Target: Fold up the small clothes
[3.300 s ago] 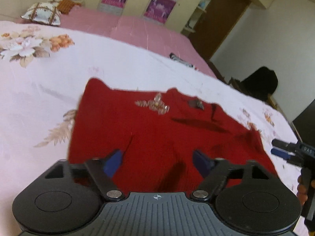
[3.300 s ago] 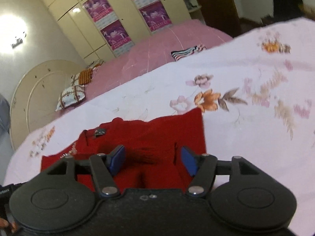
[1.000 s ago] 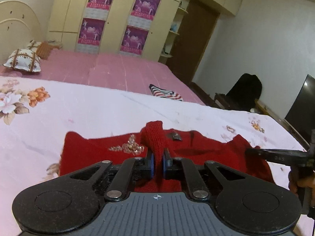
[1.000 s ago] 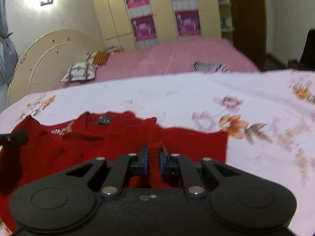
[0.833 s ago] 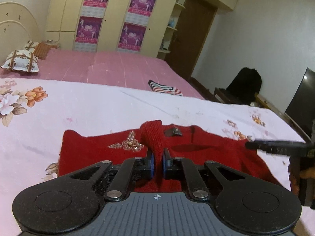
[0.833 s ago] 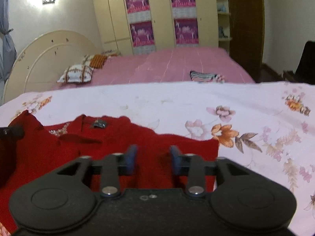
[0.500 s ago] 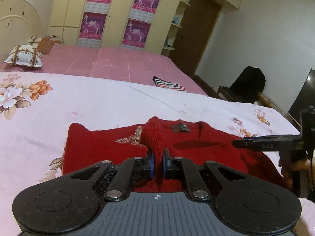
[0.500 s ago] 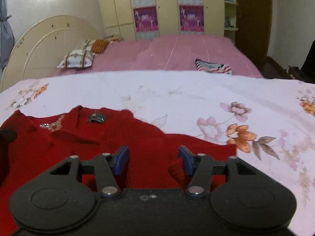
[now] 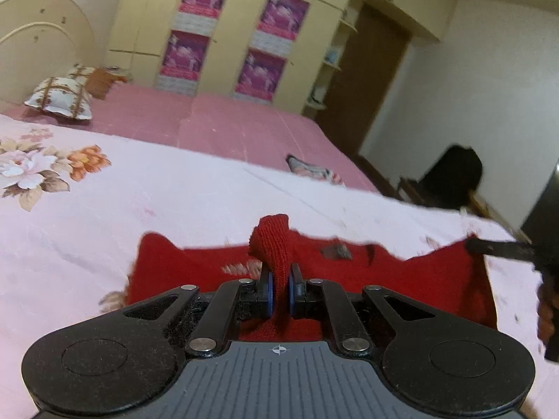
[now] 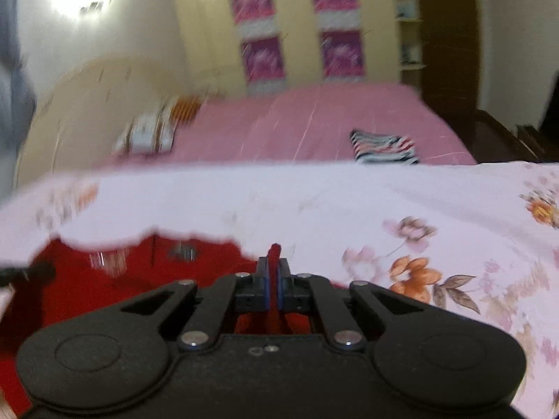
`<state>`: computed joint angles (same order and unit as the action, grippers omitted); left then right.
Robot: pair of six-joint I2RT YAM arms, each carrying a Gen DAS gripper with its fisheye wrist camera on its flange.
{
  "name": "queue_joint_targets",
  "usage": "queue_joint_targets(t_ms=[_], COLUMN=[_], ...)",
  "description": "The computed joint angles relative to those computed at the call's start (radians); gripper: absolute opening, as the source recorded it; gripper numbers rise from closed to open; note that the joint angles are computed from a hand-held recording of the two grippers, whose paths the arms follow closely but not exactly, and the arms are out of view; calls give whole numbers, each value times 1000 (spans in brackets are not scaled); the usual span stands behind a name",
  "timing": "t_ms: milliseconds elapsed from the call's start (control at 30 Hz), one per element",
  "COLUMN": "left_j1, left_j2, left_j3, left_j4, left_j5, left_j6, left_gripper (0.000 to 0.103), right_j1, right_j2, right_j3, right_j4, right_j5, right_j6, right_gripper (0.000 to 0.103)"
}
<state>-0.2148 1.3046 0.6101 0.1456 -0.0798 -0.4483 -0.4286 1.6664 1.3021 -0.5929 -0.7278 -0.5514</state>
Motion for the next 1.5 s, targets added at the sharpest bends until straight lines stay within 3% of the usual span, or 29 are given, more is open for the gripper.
queue_joint_targets(t_ms=[133,233,400,500,533,600,633,667,733,833,1067,1167,1267,1333,1400,1433,1467,1500], left_j1=[23,37,23,12,7,2,-1,-7,-62,-177,-184,-155,-159,-151,-168,-184,-207,-233], left_j2=[66,167,302,294,264,203,173,142,64,24,263,216,156,118,60,45,27,13], left_j3=[46,94,167,181,170,170,171,165,127,119,191,118,83,55,34,31,30,31], left_j4=[31,25,-13,-65,-75,-134,-171,-191,-187,-178,-166,-114,-139,-156,-196,-209,-227,-245], left_j5=[-9,-30,-103,-110,-113,-112,-114,-107,-161,-220,-182,-192,-231,-241,-250,-257,-266,-274], left_j6=[-7,-20,-15,-23,-27,-28,-28,-26,-24,29,-47,6,10,-23,-83,-94,-100,-107], left_gripper=[8,8,9,9,9,9,23,65,103,103,103,102,102,102,102,103,103,103], right_j1=[-4,41,91,122,118,85,67,52,17,23,150,105,-4,-27,-22,-26,-34,-39], right_j2=[-28,30,75,84,60,10,-17,-45,-109,-167,-200,-182,-109,-117,-172,-197,-225,-264], right_j3=[-38,-16,-59,-80,-104,-121,-127,-137,-161,-197,-309,-355,-278,-276,-310,-322,-333,-352], right_j4=[102,77,165,171,194,195,185,176,129,52,72,195,154,145,148,138,115,83], right_j5=[5,104,238,333,344,303,278,258,186,130,216,271,210,215,249,243,213,183], right_j6=[100,90,155,108,107,118,114,108,83,23,14,-14,-16,-40,-55,-61,-73,-91], right_gripper=[4,4,5,15,24,31,30,32,32,32,29,29,16,16,19,26,34,33])
